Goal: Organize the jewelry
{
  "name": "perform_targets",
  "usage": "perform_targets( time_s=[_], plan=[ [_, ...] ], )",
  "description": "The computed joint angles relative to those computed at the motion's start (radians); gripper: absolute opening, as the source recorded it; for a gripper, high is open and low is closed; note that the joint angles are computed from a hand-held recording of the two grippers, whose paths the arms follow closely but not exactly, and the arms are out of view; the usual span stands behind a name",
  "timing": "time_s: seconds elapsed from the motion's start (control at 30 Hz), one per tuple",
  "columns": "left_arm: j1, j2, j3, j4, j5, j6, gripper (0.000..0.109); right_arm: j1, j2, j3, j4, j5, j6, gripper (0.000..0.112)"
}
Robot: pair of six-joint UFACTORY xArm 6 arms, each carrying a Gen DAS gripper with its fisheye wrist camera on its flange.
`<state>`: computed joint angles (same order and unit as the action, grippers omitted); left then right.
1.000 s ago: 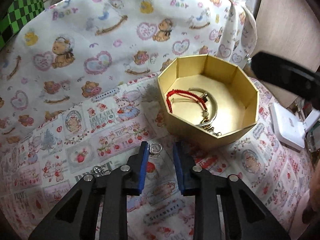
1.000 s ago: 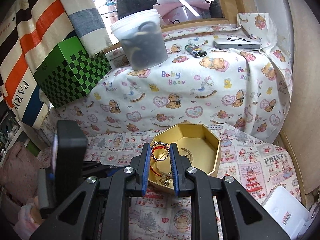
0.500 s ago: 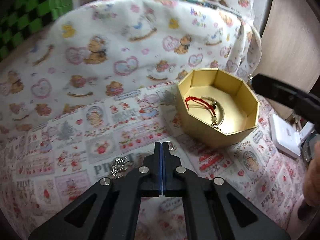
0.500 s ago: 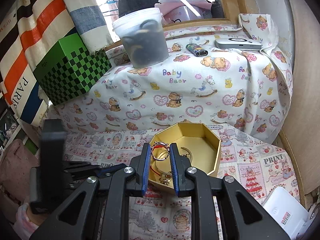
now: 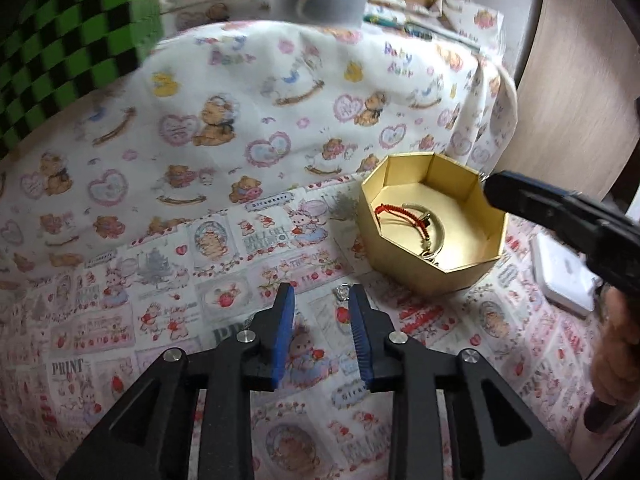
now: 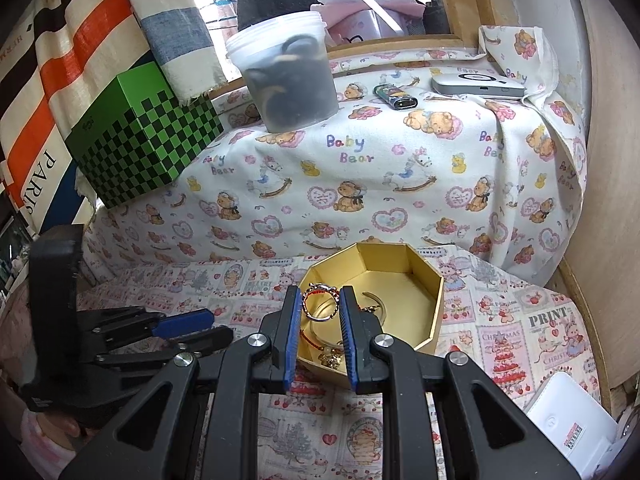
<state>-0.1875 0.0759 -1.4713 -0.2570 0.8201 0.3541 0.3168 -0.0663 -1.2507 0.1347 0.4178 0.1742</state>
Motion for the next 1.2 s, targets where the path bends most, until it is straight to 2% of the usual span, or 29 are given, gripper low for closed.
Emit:
perform_targets(
  time_s=[0.17,0.3,0.4,0.5,0.7,1.07,1.2],
  plan=[
    [-0.049,0.085,-0.062,0.101,-0.015,-0.062,0.027,0.000,-0.001,0.000,-0.001,0.001,0.001,0.020],
    [-0.046,0.135,-0.115,0.072,0.043,-0.062,0.027,-0.002,-0.002,0.000,-0.001,0.001,0.002,0.020],
    [-0.047,0.133,-0.102,0.069,0.022,-0.053,0.027,-0.003,-0.002,-0.002,-0.005,0.002,0.006,0.020],
    [-0.045,0.132,-0.102,0.077,0.022,-0.062,0.013,-0.004,-0.001,-0.002,-0.008,0.003,0.007,0.020],
    [-0.025,0.086,-0.060,0.065,0.010,-0.053,0.012,-0.006,-0.001,-0.002,-0.030,0.003,0.028,0.020],
    [0.018,-0.036,-0.018,-0.053,-0.012,-0.001,0.012,-0.013,-0.023,0.016,-0.040,-0.020,0.050,0.020],
    [0.026,-0.048,-0.031,-0.157,-0.012,0.037,0.012,-0.019,-0.035,0.029,-0.024,-0.042,0.049,0.020]
  ],
)
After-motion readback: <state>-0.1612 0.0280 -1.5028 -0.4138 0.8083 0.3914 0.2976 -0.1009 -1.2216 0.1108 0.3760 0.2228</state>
